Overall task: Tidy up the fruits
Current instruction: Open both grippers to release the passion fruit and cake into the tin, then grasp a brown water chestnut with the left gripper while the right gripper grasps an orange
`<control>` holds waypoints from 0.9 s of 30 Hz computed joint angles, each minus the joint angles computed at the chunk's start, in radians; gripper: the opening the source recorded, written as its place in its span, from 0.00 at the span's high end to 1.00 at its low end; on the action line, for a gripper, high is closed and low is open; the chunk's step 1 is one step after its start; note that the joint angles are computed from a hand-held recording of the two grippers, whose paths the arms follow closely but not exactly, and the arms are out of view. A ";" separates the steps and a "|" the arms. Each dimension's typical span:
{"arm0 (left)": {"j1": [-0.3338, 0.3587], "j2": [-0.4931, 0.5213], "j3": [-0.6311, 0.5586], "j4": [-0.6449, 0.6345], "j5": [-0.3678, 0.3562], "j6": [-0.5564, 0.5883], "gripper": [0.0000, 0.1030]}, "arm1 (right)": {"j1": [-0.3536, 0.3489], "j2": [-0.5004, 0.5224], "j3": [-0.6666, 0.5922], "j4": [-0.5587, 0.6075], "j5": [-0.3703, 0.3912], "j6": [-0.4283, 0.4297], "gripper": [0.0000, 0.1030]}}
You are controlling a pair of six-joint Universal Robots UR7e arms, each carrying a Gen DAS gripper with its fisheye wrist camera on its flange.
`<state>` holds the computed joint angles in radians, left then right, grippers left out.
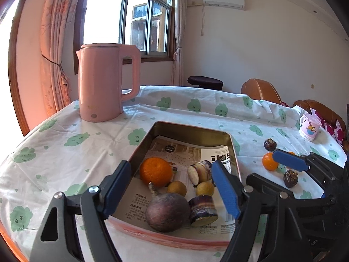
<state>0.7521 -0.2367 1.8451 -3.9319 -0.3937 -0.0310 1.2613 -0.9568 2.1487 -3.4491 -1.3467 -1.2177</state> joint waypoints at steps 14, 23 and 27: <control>-0.045 0.120 -0.234 0.152 -0.097 0.121 0.15 | -0.092 -0.063 -0.155 0.018 -0.105 0.125 0.32; -0.014 0.147 -0.336 0.340 -0.148 0.036 0.15 | -0.057 -0.013 -0.296 0.210 -0.263 0.183 0.34; -0.011 0.147 -0.336 0.370 -0.168 0.008 0.15 | -0.038 0.019 -0.343 0.273 -0.340 0.202 0.60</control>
